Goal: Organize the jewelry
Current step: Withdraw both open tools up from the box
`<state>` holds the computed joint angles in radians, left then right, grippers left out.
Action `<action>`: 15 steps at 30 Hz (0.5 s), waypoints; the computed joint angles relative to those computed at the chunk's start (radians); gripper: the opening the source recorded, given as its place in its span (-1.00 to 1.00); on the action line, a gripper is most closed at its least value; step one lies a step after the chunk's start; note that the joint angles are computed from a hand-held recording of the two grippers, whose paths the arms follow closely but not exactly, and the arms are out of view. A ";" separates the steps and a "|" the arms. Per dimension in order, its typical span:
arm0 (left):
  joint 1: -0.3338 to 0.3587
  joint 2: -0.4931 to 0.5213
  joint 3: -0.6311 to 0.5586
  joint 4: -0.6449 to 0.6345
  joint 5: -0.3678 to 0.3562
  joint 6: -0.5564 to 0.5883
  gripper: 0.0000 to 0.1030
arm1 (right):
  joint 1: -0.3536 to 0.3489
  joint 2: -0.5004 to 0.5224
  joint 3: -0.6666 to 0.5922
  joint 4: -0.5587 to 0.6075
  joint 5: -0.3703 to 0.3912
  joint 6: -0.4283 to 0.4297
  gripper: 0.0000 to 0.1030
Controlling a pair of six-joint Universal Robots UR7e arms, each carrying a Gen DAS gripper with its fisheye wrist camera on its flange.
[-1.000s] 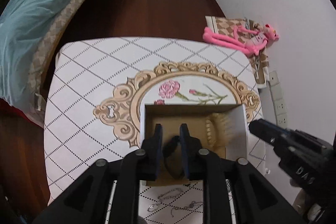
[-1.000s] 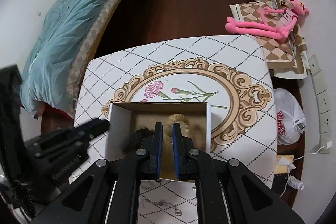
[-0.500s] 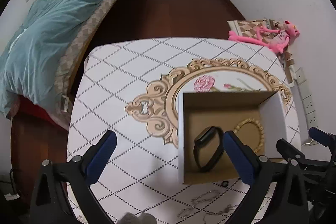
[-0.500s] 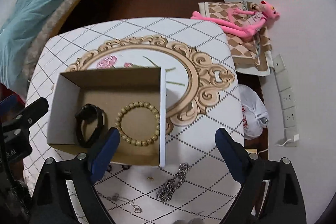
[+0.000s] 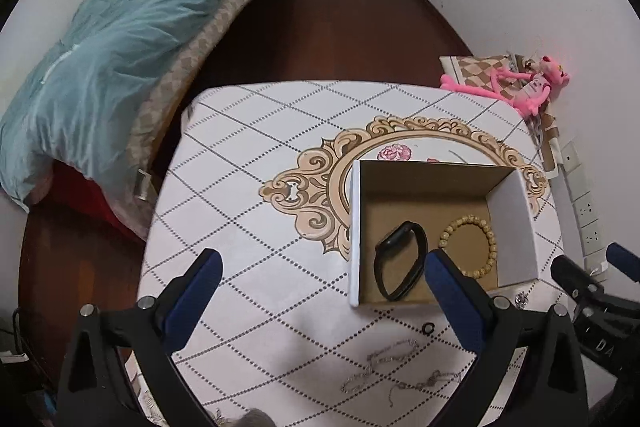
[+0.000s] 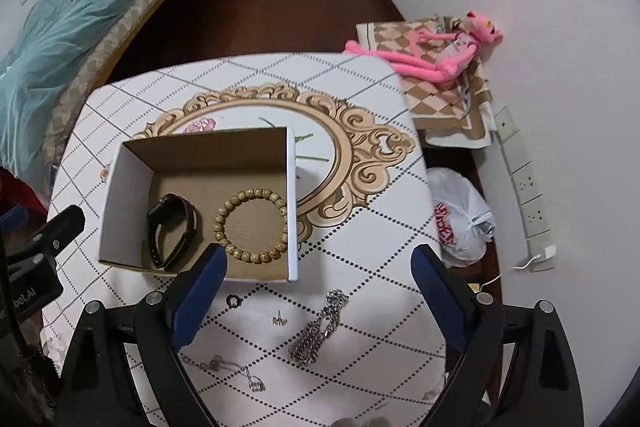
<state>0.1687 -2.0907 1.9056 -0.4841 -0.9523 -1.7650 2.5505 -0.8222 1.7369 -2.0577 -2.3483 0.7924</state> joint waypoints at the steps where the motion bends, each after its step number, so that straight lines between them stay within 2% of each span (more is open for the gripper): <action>1: -0.030 0.002 -0.007 0.026 -0.009 -0.026 1.00 | 0.011 -0.006 -0.001 0.006 -0.009 0.007 0.83; 8: -0.226 0.048 -0.069 0.170 -0.081 -0.164 1.00 | 0.097 -0.059 -0.003 0.054 -0.064 0.060 0.83; 15: -0.360 0.095 -0.125 0.237 -0.132 -0.259 1.00 | 0.172 -0.104 -0.023 0.113 -0.106 0.116 0.83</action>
<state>-0.1915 -1.9959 1.7804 -0.2470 -1.0848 -2.0243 2.7225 -0.9258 1.7138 -1.9451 -2.4544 0.9087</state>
